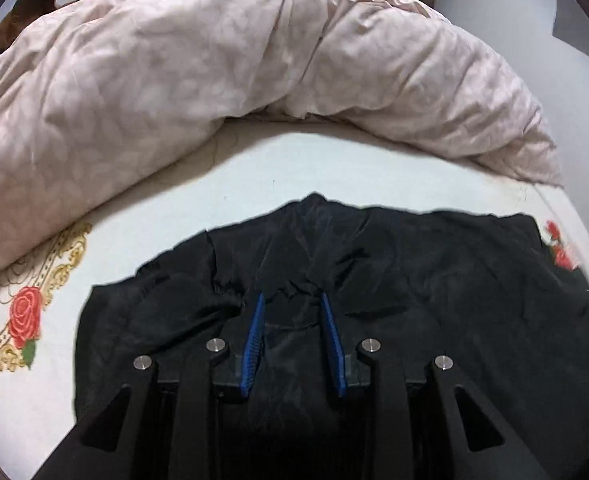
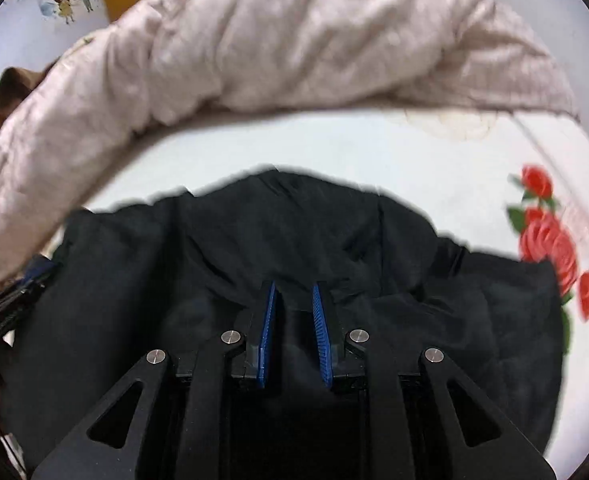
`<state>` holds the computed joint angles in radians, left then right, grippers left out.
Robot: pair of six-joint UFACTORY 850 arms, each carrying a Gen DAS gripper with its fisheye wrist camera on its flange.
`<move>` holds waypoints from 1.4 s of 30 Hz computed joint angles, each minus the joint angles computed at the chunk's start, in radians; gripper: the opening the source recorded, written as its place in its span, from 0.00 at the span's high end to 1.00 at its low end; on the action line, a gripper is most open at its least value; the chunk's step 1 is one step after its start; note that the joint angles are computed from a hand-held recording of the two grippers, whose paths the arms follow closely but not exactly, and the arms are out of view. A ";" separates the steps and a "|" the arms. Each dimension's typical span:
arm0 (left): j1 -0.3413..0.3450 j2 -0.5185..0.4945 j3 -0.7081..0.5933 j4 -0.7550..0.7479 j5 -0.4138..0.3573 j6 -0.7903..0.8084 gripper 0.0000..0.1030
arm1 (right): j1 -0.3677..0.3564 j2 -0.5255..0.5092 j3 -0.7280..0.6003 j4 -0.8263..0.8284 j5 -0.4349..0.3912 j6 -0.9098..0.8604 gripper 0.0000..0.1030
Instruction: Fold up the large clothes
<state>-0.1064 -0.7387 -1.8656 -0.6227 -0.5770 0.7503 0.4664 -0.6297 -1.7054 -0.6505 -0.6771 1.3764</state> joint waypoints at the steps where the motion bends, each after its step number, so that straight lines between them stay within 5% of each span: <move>1: -0.002 0.015 0.033 -0.031 0.035 0.044 0.70 | -0.002 0.015 0.036 -0.027 0.032 0.032 0.82; 4: -0.005 0.017 0.033 -0.029 0.037 0.043 0.70 | -0.009 0.039 0.084 -0.050 0.079 0.072 0.82; 7: -0.001 0.032 0.013 0.010 0.001 0.006 0.70 | 0.005 0.035 0.033 -0.044 -0.012 0.025 0.82; 10: 0.024 0.124 0.103 -0.171 0.008 0.171 0.70 | 0.057 0.127 0.107 -0.254 -0.011 0.174 0.80; 14: 0.048 0.248 0.247 -0.358 -0.076 0.349 0.70 | 0.110 0.204 0.192 -0.379 0.045 0.274 0.80; 19: 0.017 0.258 0.341 -0.249 -0.079 0.275 0.68 | 0.117 0.136 0.193 -0.189 0.084 0.133 0.80; 22: 0.002 0.254 0.370 -0.267 -0.018 0.281 0.68 | 0.098 0.130 0.246 -0.225 0.150 0.198 0.81; 27: -0.003 0.271 0.343 -0.163 -0.043 0.171 0.68 | 0.115 0.104 0.164 -0.130 0.041 0.078 0.80; 31: 0.030 0.378 0.446 -0.258 -0.064 0.300 0.69 | 0.187 0.166 0.192 -0.249 -0.001 0.212 0.78; 42: -0.032 0.361 0.520 -0.153 0.048 0.282 0.68 | 0.152 0.087 0.208 -0.109 0.088 0.161 0.78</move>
<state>-0.1379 -0.3781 -1.3458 -0.7759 -0.5289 1.0320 0.6180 -0.5427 -1.4976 -0.7596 -0.5890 1.5379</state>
